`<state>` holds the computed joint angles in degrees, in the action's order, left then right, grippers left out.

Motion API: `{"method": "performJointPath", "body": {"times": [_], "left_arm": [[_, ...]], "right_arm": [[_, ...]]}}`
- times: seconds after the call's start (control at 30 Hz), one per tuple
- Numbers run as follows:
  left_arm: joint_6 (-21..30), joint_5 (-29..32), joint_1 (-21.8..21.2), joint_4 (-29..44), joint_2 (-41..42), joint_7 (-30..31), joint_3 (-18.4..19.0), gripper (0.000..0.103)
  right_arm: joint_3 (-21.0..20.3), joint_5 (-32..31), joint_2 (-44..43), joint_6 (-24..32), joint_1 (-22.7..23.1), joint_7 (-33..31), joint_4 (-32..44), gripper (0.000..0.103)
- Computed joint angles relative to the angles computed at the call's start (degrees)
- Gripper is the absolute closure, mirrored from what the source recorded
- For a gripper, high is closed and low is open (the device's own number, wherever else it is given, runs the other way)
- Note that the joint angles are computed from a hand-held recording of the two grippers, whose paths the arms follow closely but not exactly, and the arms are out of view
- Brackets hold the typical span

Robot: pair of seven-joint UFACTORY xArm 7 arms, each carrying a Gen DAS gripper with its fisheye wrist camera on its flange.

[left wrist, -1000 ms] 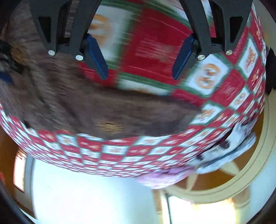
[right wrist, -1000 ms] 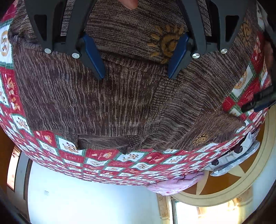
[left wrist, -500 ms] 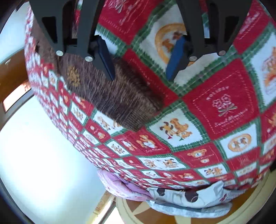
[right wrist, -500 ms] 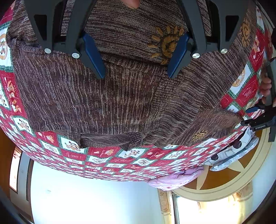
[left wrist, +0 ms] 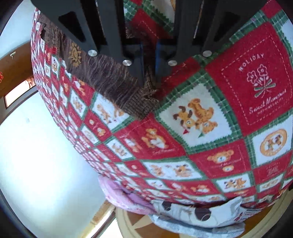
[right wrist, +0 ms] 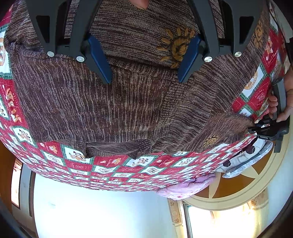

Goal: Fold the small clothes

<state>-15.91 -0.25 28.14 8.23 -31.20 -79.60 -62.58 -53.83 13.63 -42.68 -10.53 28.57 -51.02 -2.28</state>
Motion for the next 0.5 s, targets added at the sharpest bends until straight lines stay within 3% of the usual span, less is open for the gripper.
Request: {"method": "performJointPath", "body": {"times": [0.07,0.17,0.33,0.5], "left_arm": [[0.96,-0.09,-2.86,-0.65,-2.59,-0.25,1.59,0.094],[0.91,-0.01,-8.81,-1.83,-4.73,-0.66,6.99,0.094],[3.24,0.73,-13.72,-0.01,-7.99,-0.09,11.59,0.094],[4.01,2.07,-15.50,3.86,-8.82,0.32,12.52,0.094]], "right_arm": [[-0.51,0.00,-0.03,0.12,0.40,-0.11,0.17,0.027],[-1.15,0.11,-0.26,0.41,0.71,-0.51,0.37,0.026],[-2.21,0.68,-0.90,0.86,1.16,-1.45,0.61,0.026],[-3.21,1.62,-1.90,1.83,1.18,-2.79,0.85,0.026]]}}
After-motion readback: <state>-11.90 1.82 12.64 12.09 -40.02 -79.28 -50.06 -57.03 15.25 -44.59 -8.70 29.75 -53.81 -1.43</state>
